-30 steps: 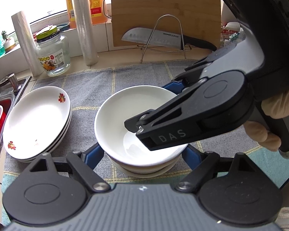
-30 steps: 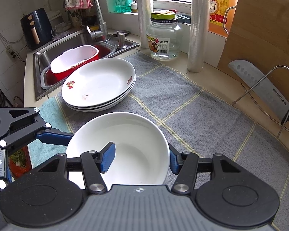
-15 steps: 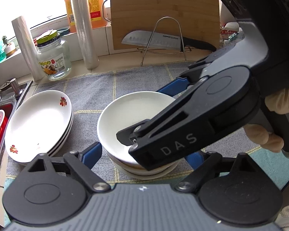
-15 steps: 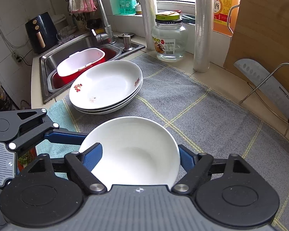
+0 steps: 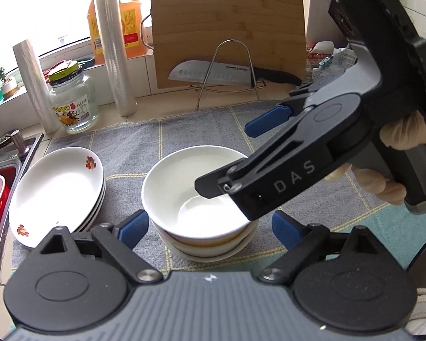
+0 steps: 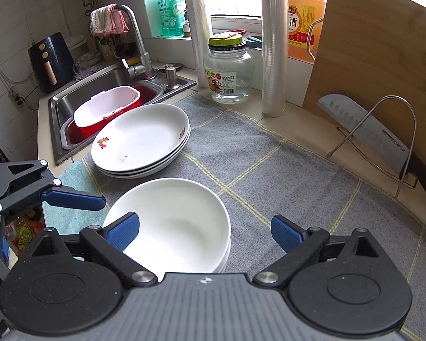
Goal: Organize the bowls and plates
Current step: 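Open the right tool to release the bowl onto the stack and withdraw, then grip the three-bowl stack from opposite sides with the left and right tools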
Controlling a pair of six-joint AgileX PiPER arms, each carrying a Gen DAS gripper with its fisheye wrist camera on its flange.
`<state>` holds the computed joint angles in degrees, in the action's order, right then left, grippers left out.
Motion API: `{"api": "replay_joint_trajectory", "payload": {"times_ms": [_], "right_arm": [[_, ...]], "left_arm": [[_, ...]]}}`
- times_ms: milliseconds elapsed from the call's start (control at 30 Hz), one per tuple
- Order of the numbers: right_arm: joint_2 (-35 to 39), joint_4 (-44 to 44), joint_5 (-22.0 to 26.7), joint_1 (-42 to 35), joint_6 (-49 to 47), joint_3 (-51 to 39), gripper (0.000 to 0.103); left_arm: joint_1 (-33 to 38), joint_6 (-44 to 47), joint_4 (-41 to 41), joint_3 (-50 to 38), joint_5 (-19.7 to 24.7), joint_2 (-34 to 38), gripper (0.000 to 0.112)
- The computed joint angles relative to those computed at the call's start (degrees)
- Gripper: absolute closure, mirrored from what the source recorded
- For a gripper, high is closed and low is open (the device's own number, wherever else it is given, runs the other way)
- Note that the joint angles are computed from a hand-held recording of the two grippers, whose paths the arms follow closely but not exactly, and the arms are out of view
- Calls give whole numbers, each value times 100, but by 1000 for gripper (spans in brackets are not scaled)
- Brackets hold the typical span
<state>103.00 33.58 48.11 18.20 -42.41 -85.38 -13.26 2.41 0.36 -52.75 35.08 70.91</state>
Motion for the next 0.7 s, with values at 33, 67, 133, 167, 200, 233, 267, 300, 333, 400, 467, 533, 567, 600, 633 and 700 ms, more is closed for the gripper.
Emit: {"api": "replay_joint_trajectory", "payload": {"times_ms": [33, 67, 133, 167, 200, 233, 267, 300, 333, 400, 467, 533, 567, 600, 633, 700], "right_arm": [[-56, -3, -80, 8, -31, 137, 2], [-100, -5, -149, 9, -58, 248, 2], [-199, 24, -268, 1, -117, 500, 2], [-229, 63, -297, -11, -158, 592, 2], [-263, 101, -340, -20, -201, 704, 2], [-290, 87, -369, -12, -205, 785, 2], [-315, 105, -417, -9, -222, 865, 1], [-335, 118, -451, -8, -226, 926, 1], [-338, 158, -453, -24, -265, 969, 1], [-348, 126, -477, 4, -227, 1000, 1], [-391, 119, -504, 35, -256, 1025, 1], [-479, 279, -490, -13, -446, 1053, 1], [-527, 375, -485, -51, -539, 1073, 1], [-570, 505, -458, -123, -670, 1067, 0], [-624, 610, -454, -178, -777, 1102, 0], [-737, 866, -358, -363, -1099, 1172, 0]], "left_arm": [[4, 43, -38, 31, 38, -40, 19], [12, 55, -45, 61, 61, -72, 19], [31, 41, -48, 104, 113, -113, 19], [47, 29, -58, 125, 145, -135, 19], [51, 2, -48, 140, 158, -145, 19], [56, -16, -41, 157, 171, -156, 19], [49, -47, -19, 176, 182, -172, 19], [40, -72, 3, 185, 183, -179, 19], [36, -87, 13, 194, 188, -187, 19], [24, -100, 22, 192, 204, -181, 19], [8, -83, 36, 220, 185, -209, 19], [30, 32, -16, 259, 161, -252, 19], [66, 128, -66, 297, 127, -283, 19], [108, 231, -123, 329, 108, -311, 19], [161, 370, -194, 370, 95, -353, 19], [315, 705, -345, 473, 45, -436, 19]]}}
